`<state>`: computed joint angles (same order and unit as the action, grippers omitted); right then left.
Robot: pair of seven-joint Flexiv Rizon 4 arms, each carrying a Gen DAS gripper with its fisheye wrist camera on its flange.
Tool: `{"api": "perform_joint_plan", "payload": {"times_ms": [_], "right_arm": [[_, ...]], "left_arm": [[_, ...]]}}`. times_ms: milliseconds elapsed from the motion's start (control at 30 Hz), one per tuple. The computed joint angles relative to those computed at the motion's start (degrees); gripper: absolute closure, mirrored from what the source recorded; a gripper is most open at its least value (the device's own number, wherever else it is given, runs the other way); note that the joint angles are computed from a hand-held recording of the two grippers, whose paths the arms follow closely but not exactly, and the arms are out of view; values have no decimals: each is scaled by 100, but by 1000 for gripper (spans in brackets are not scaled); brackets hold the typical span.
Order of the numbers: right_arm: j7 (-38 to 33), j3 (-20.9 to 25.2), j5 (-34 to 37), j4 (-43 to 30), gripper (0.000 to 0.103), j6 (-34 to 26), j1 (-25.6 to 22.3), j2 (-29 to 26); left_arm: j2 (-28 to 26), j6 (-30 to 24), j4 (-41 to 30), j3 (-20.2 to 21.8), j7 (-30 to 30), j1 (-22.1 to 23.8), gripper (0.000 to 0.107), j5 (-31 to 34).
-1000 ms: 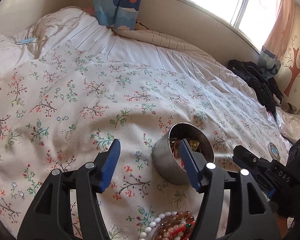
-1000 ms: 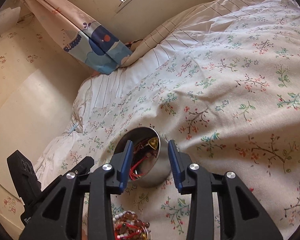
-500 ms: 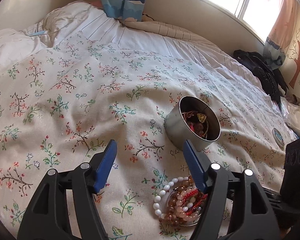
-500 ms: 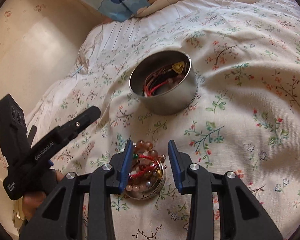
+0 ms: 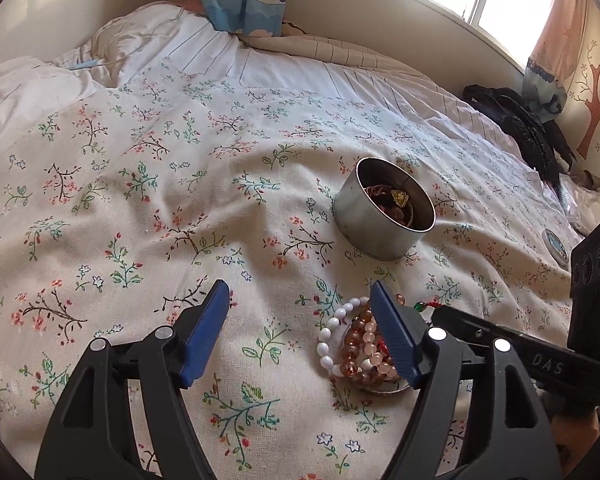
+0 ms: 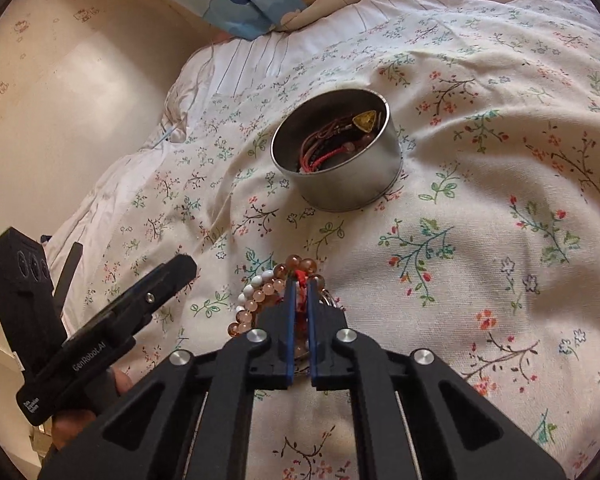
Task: Organize jewelry
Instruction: 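Grasp the red bracelet with green bead with the right gripper and lift, then close the left gripper on the pink bead bracelet in the dish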
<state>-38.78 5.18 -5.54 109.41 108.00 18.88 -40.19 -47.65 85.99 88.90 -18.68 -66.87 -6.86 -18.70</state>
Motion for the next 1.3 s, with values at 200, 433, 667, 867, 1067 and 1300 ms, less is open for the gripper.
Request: {"api": "perform_joint_plan", "payload": {"times_ms": [200, 433, 667, 867, 1067, 1300], "right_arm": [[-27, -681, 993, 453, 97, 835, 775, 206], [-403, -1232, 2060, 586, 97, 1170, 1402, 308], [-607, -1123, 2158, 521, 97, 1135, 1340, 313], [-643, -1054, 2242, 518, 97, 1225, 1290, 296], [-743, -1047, 2354, 502, 97, 1383, 1307, 276], [-965, -1059, 2542, 472, 97, 1610, 1374, 275]], "left_arm": [[57, -210, 67, 11, 294, -70, 37, 182], [-8, -339, -74, 442, 812, -574, 38, 601], [-89, -732, -319, 767, 807, -829, 80, 660], [-3, -350, -72, 362, 1016, -539, 100, 587], [-40, 119, 329, -1019, 1479, 444, 100, 136], [-127, 583, 536, -1697, 1575, 888, 100, 206]]}}
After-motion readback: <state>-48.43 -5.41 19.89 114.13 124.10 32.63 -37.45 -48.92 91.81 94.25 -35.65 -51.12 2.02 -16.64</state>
